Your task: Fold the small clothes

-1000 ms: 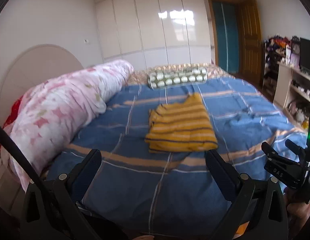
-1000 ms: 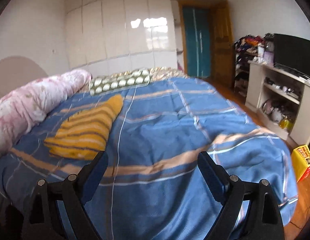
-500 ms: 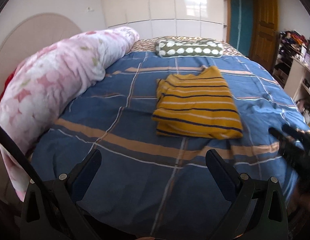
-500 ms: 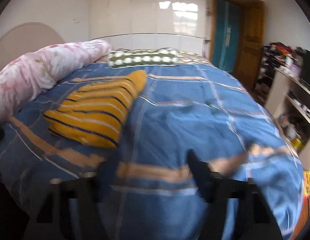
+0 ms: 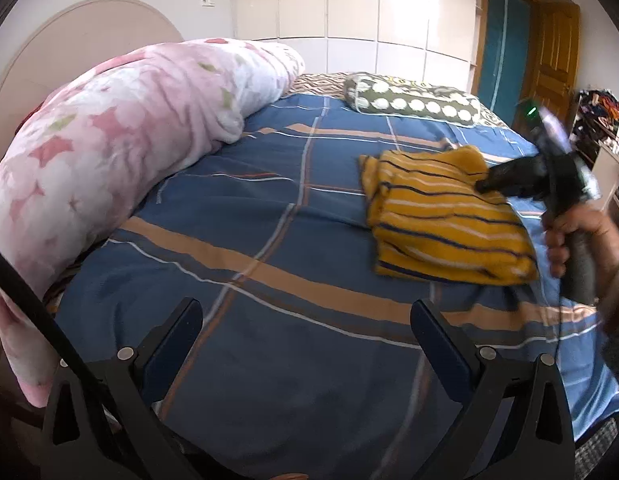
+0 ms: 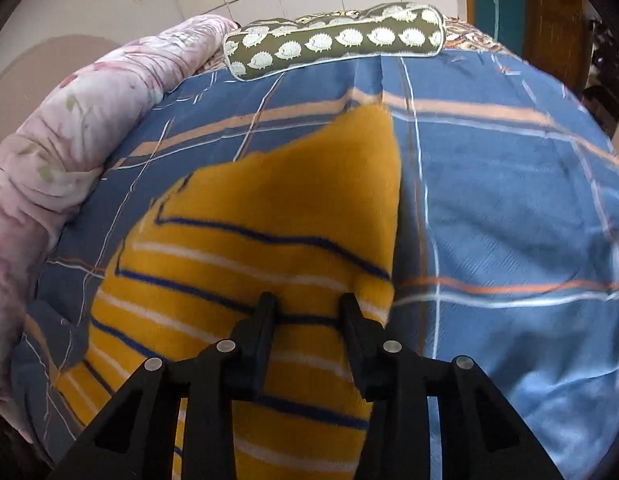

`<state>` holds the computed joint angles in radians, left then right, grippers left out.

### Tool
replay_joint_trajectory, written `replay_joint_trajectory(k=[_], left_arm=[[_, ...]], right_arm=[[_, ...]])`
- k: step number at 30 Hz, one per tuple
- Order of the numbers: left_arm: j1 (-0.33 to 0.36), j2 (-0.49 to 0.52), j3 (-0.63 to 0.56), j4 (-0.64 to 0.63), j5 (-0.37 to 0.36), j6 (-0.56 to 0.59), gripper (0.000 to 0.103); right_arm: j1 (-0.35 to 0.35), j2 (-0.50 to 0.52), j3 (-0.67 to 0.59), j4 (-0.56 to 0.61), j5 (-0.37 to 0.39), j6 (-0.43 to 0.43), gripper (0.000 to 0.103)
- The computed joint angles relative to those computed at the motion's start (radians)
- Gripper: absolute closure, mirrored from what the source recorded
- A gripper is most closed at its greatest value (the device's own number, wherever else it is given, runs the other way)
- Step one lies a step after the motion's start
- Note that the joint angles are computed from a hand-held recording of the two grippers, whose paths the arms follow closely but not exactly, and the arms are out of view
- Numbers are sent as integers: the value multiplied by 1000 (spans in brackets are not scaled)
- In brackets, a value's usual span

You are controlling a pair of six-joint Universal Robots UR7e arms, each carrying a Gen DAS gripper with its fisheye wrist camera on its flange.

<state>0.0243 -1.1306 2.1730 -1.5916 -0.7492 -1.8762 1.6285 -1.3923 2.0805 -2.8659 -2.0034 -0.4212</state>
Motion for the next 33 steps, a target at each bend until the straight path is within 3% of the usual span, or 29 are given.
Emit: replay_joint_trajectory(k=[2, 5, 7, 9, 11, 18, 20, 22, 24, 26, 28, 30, 33], left_arm=[[12, -16, 11, -1, -2, -3, 0], [25, -41, 28, -19, -4, 1, 0], [18, -42, 20, 17, -8, -20, 0], [2, -43, 11, 76, -15, -56, 0], [-15, -45, 3, 124, -24, -92, 0], [-28, -18, -36, 172, -31, -149, 0], [-36, -4, -56, 174, -32, -148, 0], [-50, 19, -87, 200, -35, -154, 0], [-70, 48, -120, 238, -31, -160, 0], [-85, 78, -155, 280, -20, -173, 0], [-95, 101, -179, 302, -2, -187, 0], [-96, 114, -191, 271, 22, -171, 0], [-85, 146, -212, 205, 36, -115, 0]], right_arm=[[26, -10, 26, -78, 29, -22, 66], [63, 37, 10, -58, 57, -1, 66], [80, 107, -14, -43, 32, 18, 66], [100, 193, -42, -52, -44, 10, 61], [121, 206, -32, -105, -78, -23, 60], [100, -28, 141, 3, 177, -83, 60], [102, -19, 157, 58, 154, -103, 61], [107, 17, 197, 17, 50, -143, 61], [103, -43, 267, -44, 83, -201, 61], [79, -131, 301, 22, 148, -207, 61], [55, -247, 370, 2, 190, -241, 59], [18, -348, 435, -57, 201, -273, 52], [-64, -489, 490, -75, 225, -283, 50]])
